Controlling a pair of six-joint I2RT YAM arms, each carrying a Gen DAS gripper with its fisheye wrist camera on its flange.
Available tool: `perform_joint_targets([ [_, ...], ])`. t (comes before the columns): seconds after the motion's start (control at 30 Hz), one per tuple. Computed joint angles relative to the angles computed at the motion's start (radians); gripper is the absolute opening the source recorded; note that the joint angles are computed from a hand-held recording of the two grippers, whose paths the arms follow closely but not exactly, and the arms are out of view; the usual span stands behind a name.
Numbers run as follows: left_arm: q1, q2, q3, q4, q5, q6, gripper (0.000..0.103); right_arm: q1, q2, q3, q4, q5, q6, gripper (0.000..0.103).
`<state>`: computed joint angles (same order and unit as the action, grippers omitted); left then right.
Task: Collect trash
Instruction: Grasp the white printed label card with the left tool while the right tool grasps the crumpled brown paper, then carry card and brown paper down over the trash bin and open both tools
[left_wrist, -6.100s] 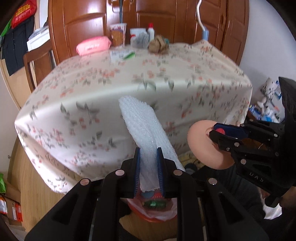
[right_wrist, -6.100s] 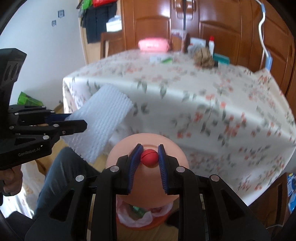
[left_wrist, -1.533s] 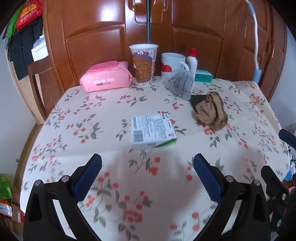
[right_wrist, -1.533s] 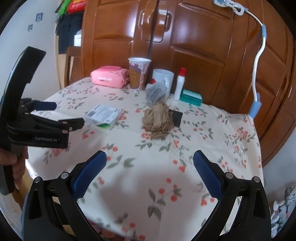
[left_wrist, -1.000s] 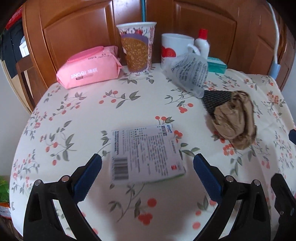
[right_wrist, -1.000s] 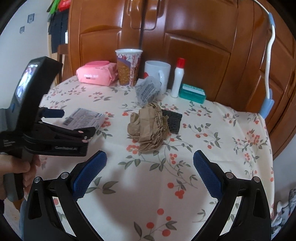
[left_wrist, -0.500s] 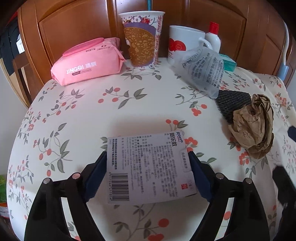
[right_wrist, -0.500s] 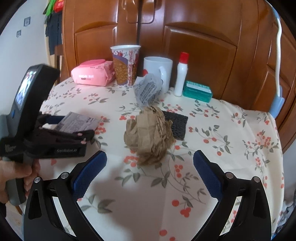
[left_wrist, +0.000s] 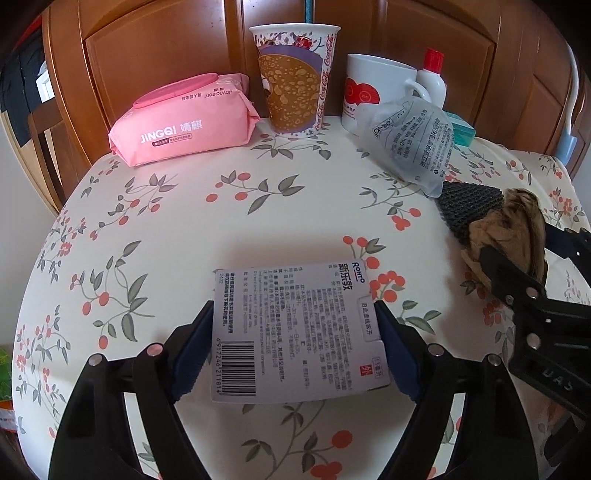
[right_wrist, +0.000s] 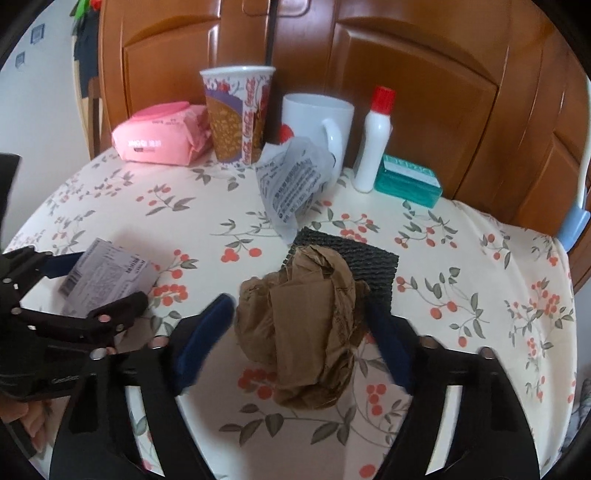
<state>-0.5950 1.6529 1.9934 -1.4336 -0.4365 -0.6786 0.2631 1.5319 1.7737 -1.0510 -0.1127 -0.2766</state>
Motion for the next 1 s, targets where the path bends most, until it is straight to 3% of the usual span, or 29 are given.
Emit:
perform_joint_targets([
  [0.4,-0.013,0.000,-0.006,0.009,-0.017,0.006,0.080,0.020,-0.024,-0.056,0.052,0.039,-0.011,0.069],
  [0.5,-0.028,0.011,0.007,-0.001,-0.041,0.006,0.080,0.003,-0.037,-0.054,0.051,0.002,-0.012,0.059],
  [0.73,-0.060,-0.021,-0.022,0.017,-0.081,-0.014,0.080,-0.066,-0.085,-0.051,0.029,-0.109,-0.063,0.058],
  [1.0,-0.158,-0.054,0.003,-0.048,-0.140,-0.066,0.080,-0.135,-0.175,-0.063,-0.039,-0.194,-0.102,0.058],
])
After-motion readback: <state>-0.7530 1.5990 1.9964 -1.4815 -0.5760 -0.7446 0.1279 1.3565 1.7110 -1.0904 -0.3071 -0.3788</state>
